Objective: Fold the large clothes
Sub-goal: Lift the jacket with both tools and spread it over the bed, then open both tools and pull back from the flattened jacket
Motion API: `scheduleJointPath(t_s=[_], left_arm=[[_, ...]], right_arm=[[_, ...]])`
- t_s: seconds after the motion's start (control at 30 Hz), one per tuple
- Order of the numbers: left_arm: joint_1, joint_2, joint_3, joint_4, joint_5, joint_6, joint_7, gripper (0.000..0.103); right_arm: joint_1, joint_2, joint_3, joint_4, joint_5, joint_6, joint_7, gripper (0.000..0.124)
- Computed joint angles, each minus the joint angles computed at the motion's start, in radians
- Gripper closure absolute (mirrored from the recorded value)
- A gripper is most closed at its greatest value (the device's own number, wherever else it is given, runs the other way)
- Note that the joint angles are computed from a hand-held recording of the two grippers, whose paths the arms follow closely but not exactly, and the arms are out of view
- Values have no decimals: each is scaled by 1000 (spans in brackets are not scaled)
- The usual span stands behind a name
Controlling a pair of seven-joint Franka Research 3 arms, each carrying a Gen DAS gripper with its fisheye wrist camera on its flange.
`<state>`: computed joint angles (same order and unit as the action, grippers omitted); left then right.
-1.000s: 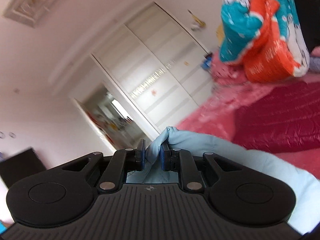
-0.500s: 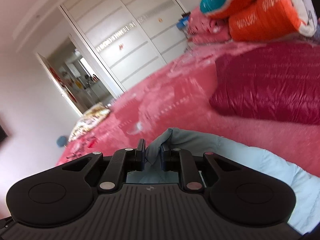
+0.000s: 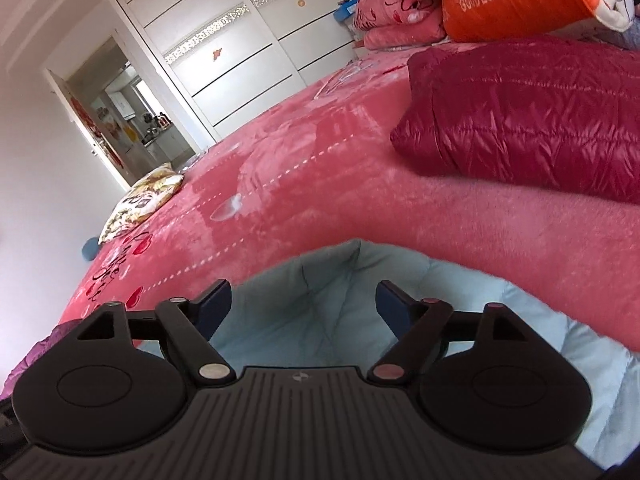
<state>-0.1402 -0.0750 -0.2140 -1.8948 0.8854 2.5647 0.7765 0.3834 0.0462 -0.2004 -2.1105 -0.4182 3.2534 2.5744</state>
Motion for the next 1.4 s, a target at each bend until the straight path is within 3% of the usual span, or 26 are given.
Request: scheduleJointPath(t_s=[0.07,0.1,0.23,0.33,0.5,0.77,0.93,1.17,1.4], left_arm=[[8,-10,9,0,-8,12,-13,37],[13,-19,9,-4,2,16,-18,35],[31,-78,8,-39,17,44,9,24],[42,-99,5,-44,2,49,83,18],[46,-132,5,-53,-95,40,182,13],[108,-277,-24,-161,-68,69,84,12],[117,-414,-14,-270,-142,102,52,12],[40,-653,3,-513,-327,142,71,16],[-39,-723,-14,-641,-440,117,133,19]], right_arm=[[-45,-104,32,-78,-150,-9,109,24],[-49,-133,45,-92,-162,-48,118,23],[-181,-222,177,-172,-257,-58,171,22],[-232,-272,244,-226,-253,-65,173,21],[-139,-353,203,-315,-121,-104,68,21],[-46,-474,173,-410,27,-185,-90,21],[5,-530,162,-451,133,-249,-167,21],[16,-600,192,-486,243,-332,-257,21],[47,-651,205,-511,360,-387,-367,21]])
